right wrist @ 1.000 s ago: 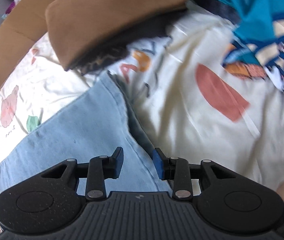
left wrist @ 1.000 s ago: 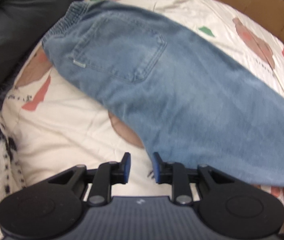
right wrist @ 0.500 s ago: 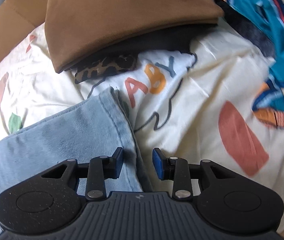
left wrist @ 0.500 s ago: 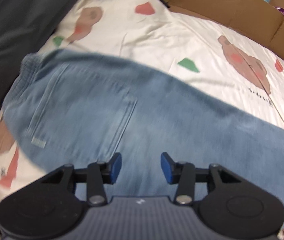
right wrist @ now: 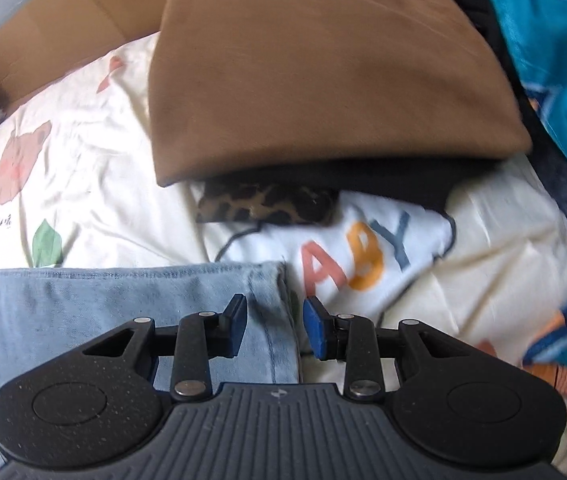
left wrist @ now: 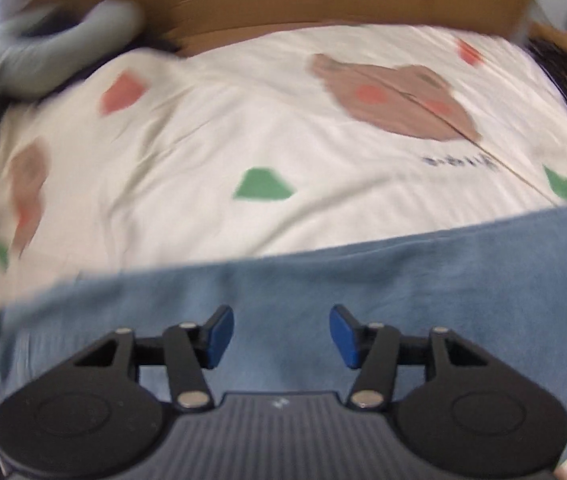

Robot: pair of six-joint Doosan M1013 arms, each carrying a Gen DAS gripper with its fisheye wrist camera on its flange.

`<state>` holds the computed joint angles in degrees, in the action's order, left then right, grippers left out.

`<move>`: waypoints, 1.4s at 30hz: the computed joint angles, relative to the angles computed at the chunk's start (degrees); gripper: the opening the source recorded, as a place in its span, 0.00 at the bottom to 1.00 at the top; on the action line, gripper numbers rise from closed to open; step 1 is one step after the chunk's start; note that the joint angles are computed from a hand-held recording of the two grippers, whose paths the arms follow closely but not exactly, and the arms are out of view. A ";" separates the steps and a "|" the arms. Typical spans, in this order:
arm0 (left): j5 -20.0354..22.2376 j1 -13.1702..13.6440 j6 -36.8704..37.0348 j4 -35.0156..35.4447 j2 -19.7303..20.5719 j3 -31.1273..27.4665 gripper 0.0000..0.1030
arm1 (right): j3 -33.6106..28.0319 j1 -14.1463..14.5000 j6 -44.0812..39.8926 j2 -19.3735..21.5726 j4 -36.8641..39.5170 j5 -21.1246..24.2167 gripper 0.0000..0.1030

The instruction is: Fold clothes

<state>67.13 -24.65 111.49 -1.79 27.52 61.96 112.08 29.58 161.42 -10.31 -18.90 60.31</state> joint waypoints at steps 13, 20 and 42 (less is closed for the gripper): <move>5.22 -1.78 23.42 0.44 6.55 -7.84 0.59 | -0.97 -1.62 -8.52 1.53 2.88 -0.55 0.26; 14.97 -1.68 29.18 -2.17 10.60 -13.57 0.34 | -1.09 -1.90 -10.21 1.56 3.30 -0.41 0.22; 17.27 -0.61 29.52 -4.97 11.46 -15.64 0.03 | -3.11 -1.23 -9.76 2.36 1.44 2.66 0.09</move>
